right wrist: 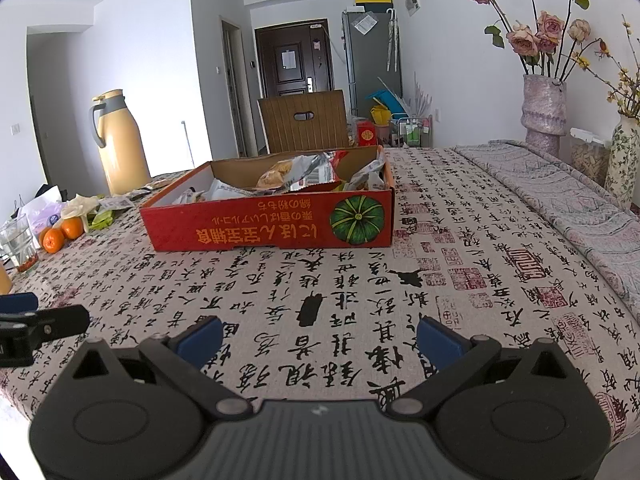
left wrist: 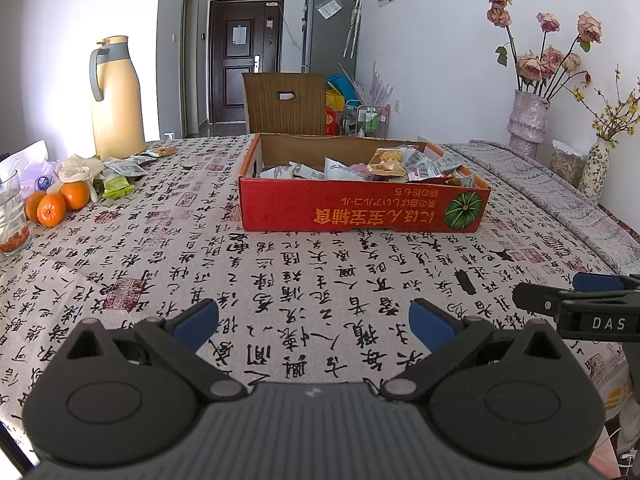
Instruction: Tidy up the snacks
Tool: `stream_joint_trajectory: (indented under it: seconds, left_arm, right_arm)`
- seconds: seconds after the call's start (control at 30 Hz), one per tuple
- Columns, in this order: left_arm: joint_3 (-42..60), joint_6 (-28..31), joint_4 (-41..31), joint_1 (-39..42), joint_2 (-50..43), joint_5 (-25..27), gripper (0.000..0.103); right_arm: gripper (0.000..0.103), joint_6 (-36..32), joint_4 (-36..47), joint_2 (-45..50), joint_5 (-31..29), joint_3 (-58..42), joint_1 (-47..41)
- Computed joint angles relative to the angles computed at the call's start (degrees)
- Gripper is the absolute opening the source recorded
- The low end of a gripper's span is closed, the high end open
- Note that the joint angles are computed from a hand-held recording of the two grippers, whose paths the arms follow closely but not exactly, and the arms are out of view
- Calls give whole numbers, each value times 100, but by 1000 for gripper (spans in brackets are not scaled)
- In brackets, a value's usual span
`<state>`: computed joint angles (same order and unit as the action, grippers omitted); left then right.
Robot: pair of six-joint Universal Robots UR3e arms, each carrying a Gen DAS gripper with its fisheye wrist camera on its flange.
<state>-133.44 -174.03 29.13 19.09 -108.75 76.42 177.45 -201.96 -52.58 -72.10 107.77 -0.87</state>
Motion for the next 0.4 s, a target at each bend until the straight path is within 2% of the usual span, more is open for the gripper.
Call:
stream_joint_trajectory:
  seconds: [0.4]
  left_arm:
    - [-23,11,147,0,-86,-94,103]
  right_arm:
    - [103,-3,6,7,-5,-3,7]
